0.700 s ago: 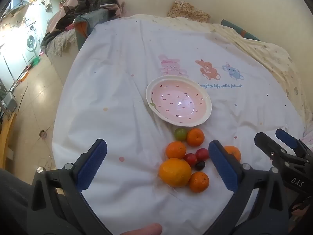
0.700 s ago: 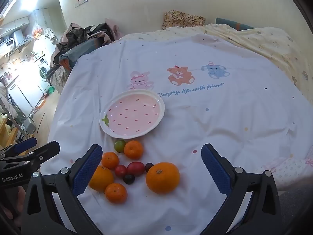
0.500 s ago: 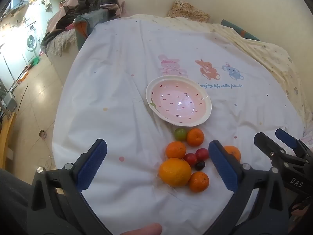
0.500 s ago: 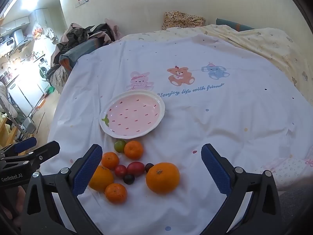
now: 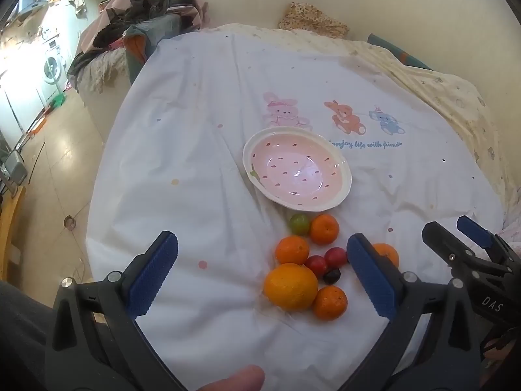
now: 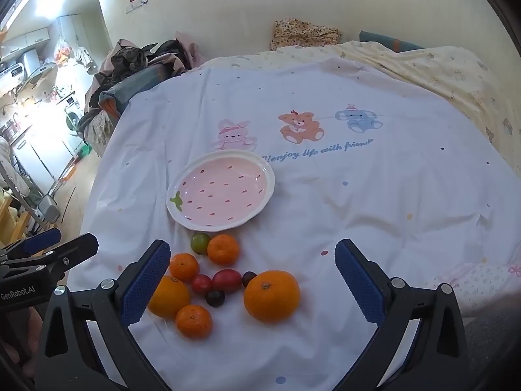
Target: Organize fruits
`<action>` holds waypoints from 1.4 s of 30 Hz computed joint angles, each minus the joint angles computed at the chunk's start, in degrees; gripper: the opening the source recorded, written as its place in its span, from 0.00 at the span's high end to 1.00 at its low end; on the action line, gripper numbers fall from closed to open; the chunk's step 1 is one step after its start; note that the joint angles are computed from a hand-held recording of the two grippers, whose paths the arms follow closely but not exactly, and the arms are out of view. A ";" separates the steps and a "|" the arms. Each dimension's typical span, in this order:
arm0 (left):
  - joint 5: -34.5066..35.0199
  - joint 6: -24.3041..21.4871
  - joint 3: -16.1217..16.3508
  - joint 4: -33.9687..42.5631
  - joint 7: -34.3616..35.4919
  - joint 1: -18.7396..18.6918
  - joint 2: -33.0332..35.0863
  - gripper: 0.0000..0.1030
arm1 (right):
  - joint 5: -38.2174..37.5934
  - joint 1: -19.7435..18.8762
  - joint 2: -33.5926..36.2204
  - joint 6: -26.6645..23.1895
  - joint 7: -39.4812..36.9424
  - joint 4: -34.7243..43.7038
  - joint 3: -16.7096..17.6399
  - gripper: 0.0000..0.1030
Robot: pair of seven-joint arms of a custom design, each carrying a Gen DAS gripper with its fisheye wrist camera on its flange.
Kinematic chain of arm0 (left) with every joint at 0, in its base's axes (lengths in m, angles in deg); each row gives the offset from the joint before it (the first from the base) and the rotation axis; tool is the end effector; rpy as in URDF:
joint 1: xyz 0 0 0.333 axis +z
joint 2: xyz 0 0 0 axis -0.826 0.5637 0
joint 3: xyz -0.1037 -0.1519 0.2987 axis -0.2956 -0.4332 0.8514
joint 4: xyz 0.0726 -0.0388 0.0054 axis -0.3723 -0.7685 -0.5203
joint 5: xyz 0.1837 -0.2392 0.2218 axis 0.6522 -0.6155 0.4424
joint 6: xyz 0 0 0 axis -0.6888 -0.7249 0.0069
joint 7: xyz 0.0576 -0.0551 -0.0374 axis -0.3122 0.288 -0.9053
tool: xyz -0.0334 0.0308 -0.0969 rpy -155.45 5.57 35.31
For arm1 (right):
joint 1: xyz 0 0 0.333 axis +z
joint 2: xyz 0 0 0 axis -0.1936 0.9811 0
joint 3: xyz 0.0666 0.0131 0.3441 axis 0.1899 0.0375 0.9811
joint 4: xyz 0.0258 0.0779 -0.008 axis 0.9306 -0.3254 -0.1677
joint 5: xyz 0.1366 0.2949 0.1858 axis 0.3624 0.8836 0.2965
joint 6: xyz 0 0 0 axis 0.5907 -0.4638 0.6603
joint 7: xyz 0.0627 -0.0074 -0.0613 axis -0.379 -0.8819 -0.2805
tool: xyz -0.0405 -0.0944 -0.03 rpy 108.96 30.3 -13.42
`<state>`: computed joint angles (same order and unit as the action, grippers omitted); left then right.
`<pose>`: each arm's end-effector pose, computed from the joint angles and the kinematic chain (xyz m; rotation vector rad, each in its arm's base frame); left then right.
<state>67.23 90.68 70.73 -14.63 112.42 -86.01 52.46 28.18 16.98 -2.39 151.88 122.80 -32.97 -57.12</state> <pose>0.5499 -0.4411 0.6178 -1.8907 1.8386 -0.7668 0.5471 0.3387 0.6058 -1.7170 1.6902 -0.5265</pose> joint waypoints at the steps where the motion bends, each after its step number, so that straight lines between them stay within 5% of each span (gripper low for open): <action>1: -0.04 0.13 -0.01 -0.10 -0.01 0.04 -0.03 0.01 | -0.02 0.01 0.03 0.00 -0.01 0.02 0.00 0.00; 42: -0.96 0.34 -0.09 -0.10 0.55 0.45 -0.18 0.01 | 0.08 -0.26 -0.21 -0.24 -0.41 -0.03 0.04 0.00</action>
